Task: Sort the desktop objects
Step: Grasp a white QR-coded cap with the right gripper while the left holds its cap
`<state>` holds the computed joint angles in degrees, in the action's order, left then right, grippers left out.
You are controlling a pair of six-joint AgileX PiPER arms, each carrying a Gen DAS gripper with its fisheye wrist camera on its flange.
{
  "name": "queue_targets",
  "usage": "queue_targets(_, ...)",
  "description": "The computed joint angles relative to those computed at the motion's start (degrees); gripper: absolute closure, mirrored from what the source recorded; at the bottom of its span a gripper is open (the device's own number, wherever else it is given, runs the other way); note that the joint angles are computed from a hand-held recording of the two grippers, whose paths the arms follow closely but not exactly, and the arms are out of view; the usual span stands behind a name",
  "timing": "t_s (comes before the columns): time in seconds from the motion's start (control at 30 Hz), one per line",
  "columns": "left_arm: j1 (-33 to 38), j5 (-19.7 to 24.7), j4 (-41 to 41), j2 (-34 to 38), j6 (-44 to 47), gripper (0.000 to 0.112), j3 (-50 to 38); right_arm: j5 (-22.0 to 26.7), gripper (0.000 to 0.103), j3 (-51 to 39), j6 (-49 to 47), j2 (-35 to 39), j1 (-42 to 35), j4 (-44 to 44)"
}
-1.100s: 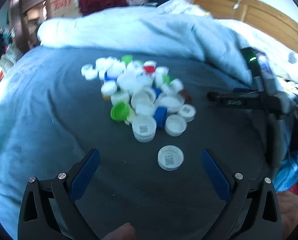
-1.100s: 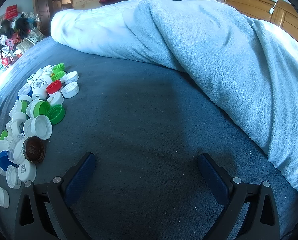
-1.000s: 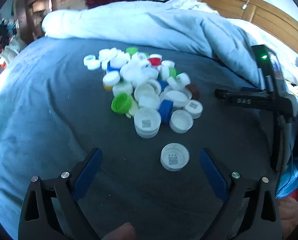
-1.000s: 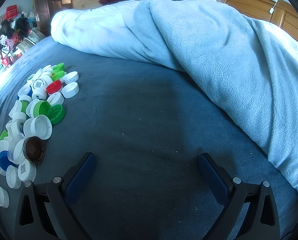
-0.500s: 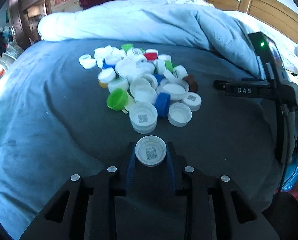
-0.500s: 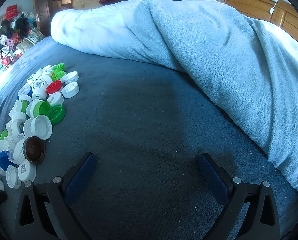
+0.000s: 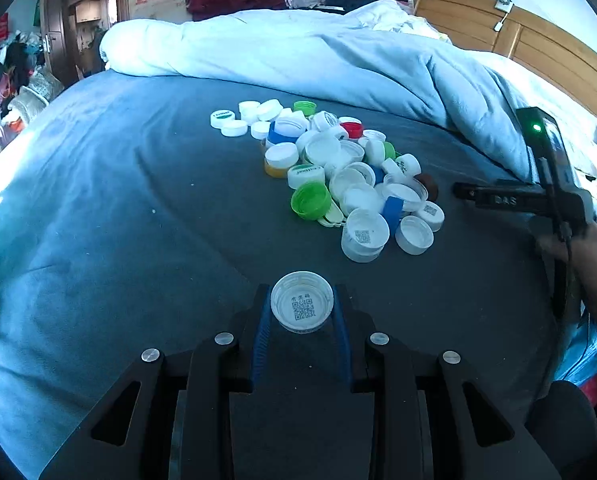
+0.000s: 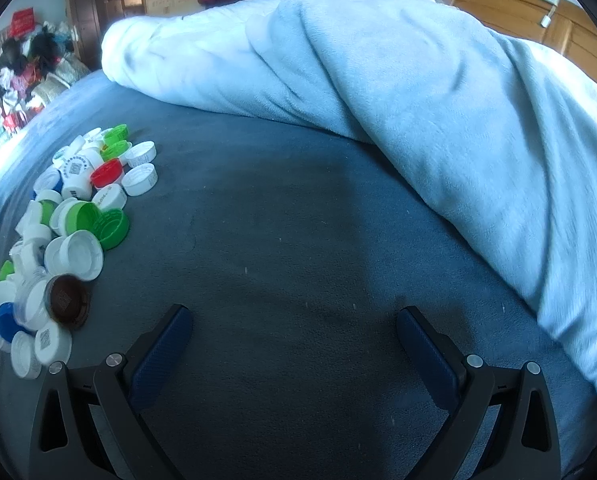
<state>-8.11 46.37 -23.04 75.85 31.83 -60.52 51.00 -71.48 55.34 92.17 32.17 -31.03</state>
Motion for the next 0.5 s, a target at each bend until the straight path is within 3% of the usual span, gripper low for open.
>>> queue_targets(0.1, 0.7, 1.0, -2.2, 0.5, 1.5, 0.087, -0.8, -0.3, 0.0, 0.3, -1.3, -2.5, 0.0, 4.7)
queue_targets(0.23, 2.1, 2.0, -5.0, 0.6, 3.4, 0.087, -1.5, 6.2, 0.0, -1.6, 6.8, -2.0, 12.0, -1.4)
queue_targets(0.37, 3.6, 2.6, -6.7, 0.9, 4.3, 0.087, -2.1, 13.1, 0.0, -7.2, 10.1, 4.6, 20.4, -5.7)
queue_targets(0.5, 5.1, 3.2, -8.1, 2.0, 4.9, 0.087, -3.2, 13.3, 0.0, -19.1, 2.3, 12.6, 20.6, -3.5)
